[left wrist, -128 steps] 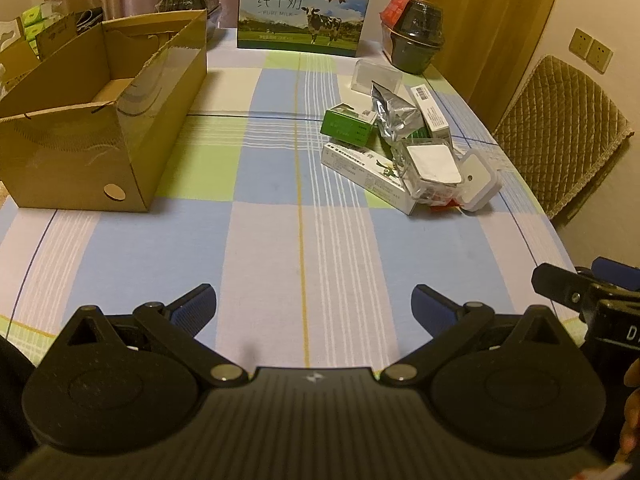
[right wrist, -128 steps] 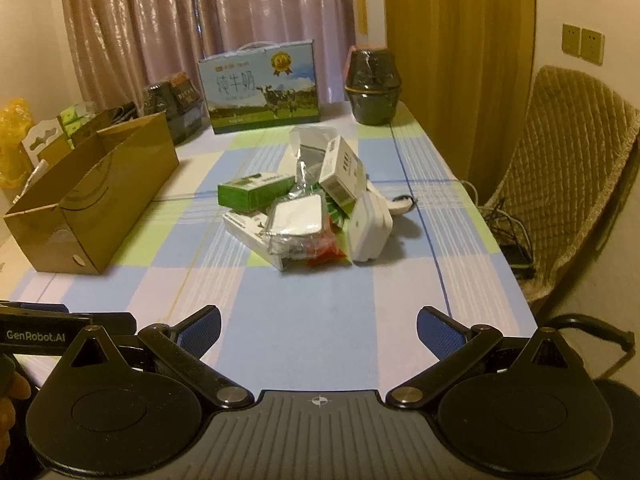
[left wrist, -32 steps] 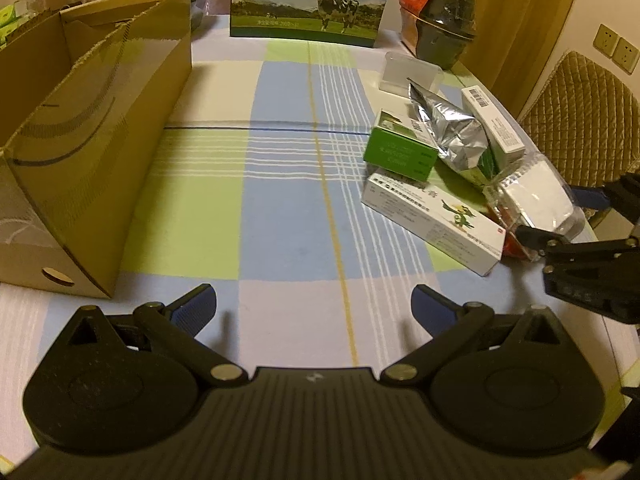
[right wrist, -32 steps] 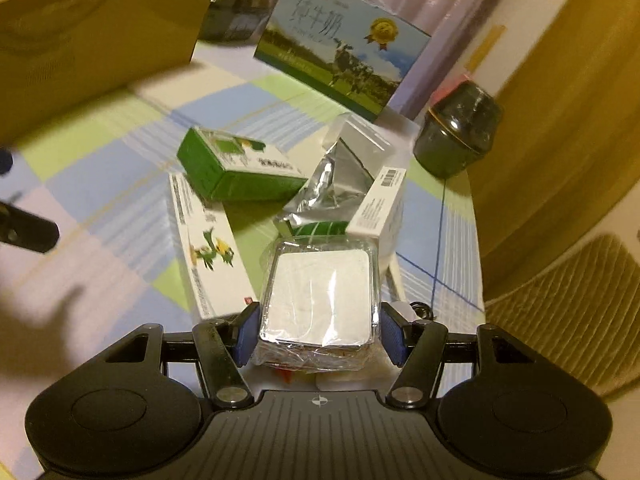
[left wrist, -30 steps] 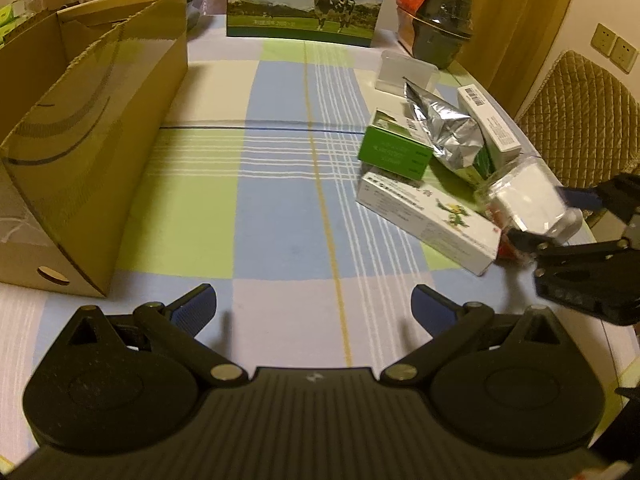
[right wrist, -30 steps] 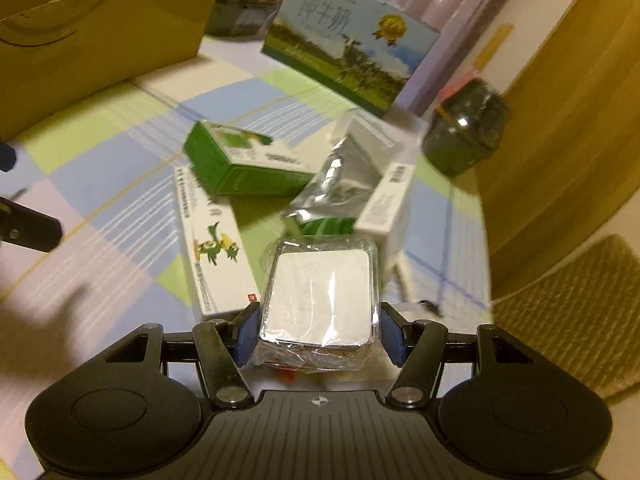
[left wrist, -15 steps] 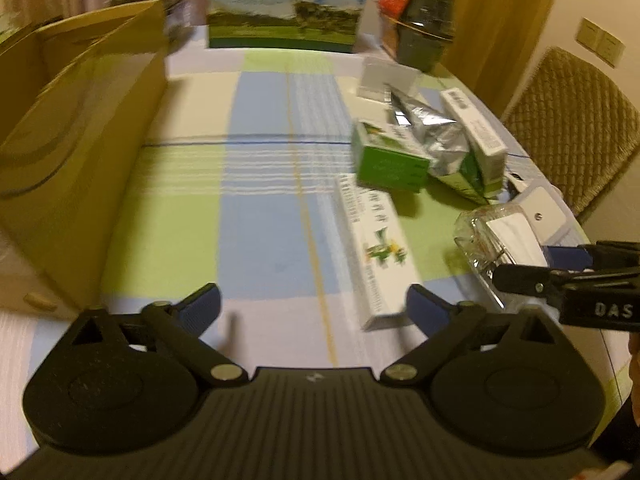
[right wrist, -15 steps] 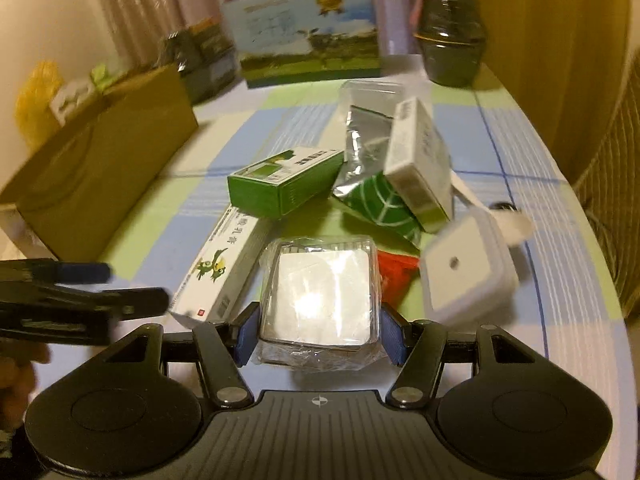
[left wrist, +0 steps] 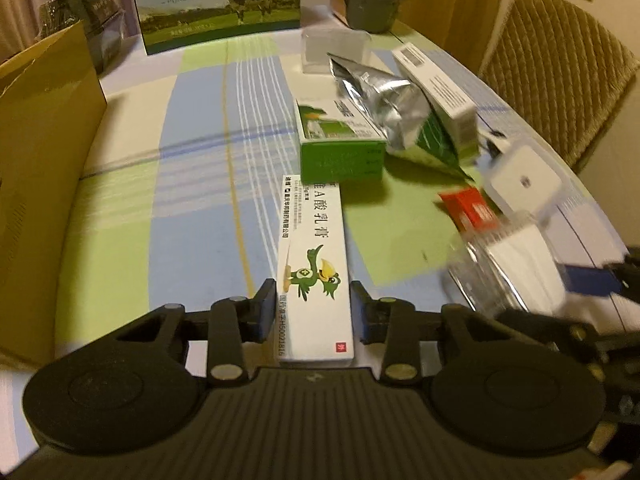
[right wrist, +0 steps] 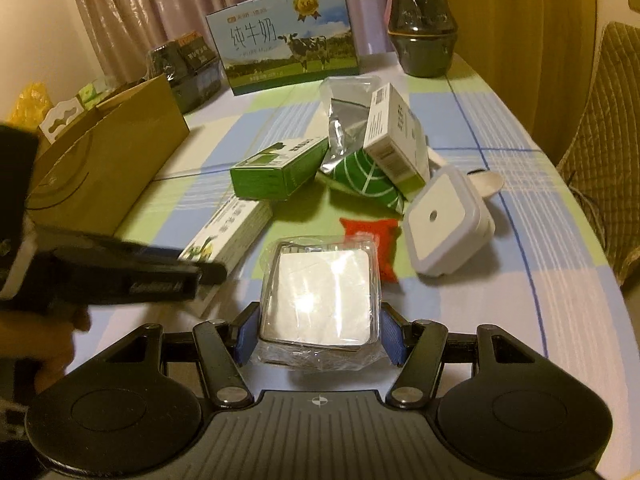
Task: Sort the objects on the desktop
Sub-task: 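Grasp the white medicine box with the left tool while the right tool holds the tray, then carry the white box and tray to the cardboard box and release both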
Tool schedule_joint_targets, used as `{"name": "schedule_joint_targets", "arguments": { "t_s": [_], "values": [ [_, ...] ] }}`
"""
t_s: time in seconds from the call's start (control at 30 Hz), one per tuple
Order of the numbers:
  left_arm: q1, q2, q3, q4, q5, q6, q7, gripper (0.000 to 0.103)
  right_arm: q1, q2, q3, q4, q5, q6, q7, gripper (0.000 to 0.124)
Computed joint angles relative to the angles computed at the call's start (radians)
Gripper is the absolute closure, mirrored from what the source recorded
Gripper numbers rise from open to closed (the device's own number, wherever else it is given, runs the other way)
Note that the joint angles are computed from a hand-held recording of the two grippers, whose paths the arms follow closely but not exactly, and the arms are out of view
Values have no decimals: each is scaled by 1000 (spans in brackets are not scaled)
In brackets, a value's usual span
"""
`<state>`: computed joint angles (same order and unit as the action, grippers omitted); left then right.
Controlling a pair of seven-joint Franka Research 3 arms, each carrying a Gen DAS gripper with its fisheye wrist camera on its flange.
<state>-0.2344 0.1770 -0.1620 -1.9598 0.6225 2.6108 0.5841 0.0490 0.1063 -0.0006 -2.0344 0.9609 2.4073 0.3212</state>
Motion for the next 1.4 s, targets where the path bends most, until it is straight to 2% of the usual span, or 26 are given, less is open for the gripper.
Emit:
{"name": "schedule_joint_targets", "arguments": {
  "t_s": [0.2,0.23,0.3,0.43,0.57,0.8,0.83,0.93,1.1,1.4],
  "values": [
    [-12,-117,-34,-130,2,-29,0,68,10,-34,0,-56,14,26,-28,66],
    [-13,-121,-37,-134,21,-32,-11,60,13,-38,1,-64,24,39,-43,66],
    [-11,-118,-38,-128,54,-32,-27,54,20,-44,3,-79,45,76,-76,66],
    [2,-79,-30,-92,64,-10,-5,54,28,-34,2,-80,41,100,-88,60],
    [6,-61,-24,-85,49,3,32,54,27,-25,5,-75,42,104,-103,52],
    [3,-56,-19,-84,52,3,40,56,45,-25,20,-95,43,157,-188,52],
    [3,-54,-19,-83,50,4,44,59,47,-25,20,-97,45,161,-191,53],
    [4,-51,-19,-82,41,16,54,69,51,-23,20,-98,31,168,-175,66],
    [0,-62,-23,-86,21,4,72,70,50,-44,16,-108,36,170,-157,71],
    [5,-141,-36,-148,11,11,17,70,54,-96,-1,-133,41,169,-134,72]
  ]
}}
